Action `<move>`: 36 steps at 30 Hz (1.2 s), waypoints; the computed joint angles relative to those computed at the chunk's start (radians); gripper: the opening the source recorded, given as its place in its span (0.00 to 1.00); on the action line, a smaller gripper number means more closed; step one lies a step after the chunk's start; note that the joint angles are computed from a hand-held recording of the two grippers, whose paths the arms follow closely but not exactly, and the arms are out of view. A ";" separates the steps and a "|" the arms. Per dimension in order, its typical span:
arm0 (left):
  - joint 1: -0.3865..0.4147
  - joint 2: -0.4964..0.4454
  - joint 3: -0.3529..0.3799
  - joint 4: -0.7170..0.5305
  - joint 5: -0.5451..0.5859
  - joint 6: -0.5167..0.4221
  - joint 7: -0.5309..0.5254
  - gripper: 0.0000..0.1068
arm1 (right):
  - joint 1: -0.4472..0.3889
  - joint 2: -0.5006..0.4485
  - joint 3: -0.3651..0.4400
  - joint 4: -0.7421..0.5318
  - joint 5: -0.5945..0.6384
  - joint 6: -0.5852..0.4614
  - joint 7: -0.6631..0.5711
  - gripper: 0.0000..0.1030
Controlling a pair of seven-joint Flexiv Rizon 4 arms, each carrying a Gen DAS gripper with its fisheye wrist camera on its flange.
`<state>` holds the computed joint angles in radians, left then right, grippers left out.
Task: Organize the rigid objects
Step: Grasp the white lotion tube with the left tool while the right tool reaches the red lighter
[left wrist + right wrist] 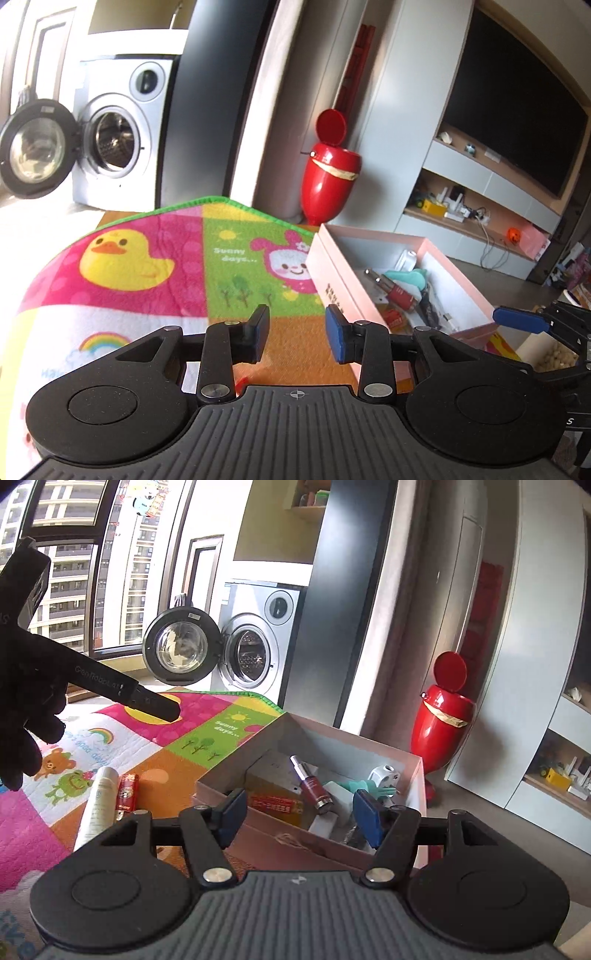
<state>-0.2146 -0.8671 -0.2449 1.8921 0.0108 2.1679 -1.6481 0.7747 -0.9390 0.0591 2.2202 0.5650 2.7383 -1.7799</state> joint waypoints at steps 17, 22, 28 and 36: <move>0.093 -0.008 -0.017 0.167 0.108 0.076 -0.146 0.35 | 0.070 0.011 0.067 0.012 -0.375 -0.253 0.148 0.66; -0.089 -0.019 0.112 0.128 -0.054 0.089 -0.023 0.35 | 0.196 0.011 -0.015 0.024 -0.133 -0.198 0.066 0.66; -0.024 -0.045 0.048 0.130 -0.017 0.088 -0.012 0.36 | 0.149 0.006 -0.050 -0.069 -0.026 -0.273 0.092 0.50; -0.004 -0.057 0.049 0.161 -0.034 0.148 -0.045 0.33 | 0.137 -0.044 -0.093 -0.187 -0.107 -0.384 0.089 0.36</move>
<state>-0.2184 -0.9244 -0.1958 2.0529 -0.0233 2.3159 -1.6928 0.9118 -0.9826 -0.0334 2.0334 0.4582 2.3546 -1.6905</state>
